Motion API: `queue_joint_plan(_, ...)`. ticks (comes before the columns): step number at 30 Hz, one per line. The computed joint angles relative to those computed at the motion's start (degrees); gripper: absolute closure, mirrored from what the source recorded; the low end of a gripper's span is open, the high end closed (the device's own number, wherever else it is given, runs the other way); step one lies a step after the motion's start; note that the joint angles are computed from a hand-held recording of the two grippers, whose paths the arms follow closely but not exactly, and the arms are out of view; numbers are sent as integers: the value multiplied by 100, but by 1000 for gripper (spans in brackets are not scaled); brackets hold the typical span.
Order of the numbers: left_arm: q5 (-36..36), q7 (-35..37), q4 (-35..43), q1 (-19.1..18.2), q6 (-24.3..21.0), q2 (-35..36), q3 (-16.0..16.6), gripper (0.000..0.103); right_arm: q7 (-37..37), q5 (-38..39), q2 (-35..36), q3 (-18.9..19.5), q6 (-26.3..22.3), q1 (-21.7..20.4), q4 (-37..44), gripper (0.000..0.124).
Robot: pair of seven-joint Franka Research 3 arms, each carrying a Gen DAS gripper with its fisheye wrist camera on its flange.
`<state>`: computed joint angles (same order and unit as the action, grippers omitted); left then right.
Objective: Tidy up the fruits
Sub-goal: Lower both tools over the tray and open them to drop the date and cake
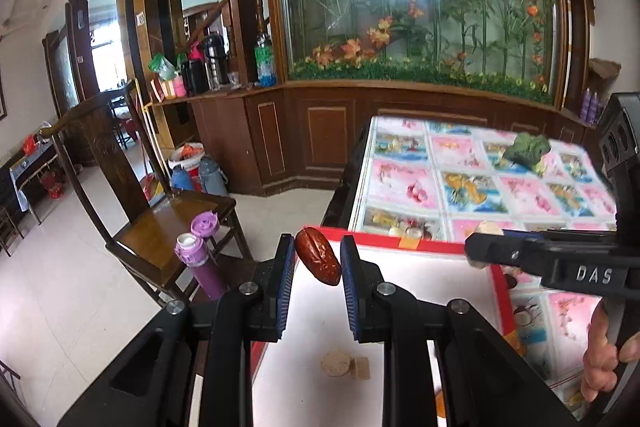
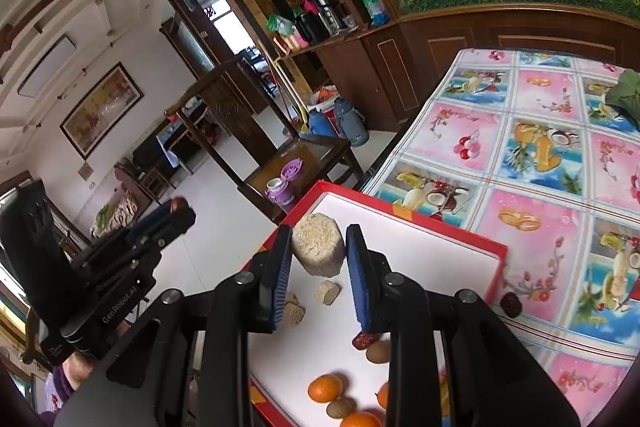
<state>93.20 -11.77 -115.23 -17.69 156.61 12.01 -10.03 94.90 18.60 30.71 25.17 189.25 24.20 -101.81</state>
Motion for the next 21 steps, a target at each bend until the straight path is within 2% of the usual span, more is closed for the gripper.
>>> queue_joint_plan(1,-125,150,55,0,-33,109,-3,81,47,29,66,-312,-162,278,147,94)
queue_joint_plan(7,-1124,1088,325,-43,57,703,137,81,294,16,460,-1375,-1062,1145,779,94)
queue_joint_plan(11,-1508,1489,400,-166,-56,863,285,81,510,-108,787,-1682,-1552,1368,1188,94)
queue_joint_plan(21,-1948,1993,547,-281,10,1081,508,81,779,-333,1133,-1807,-1845,1452,1630,94)
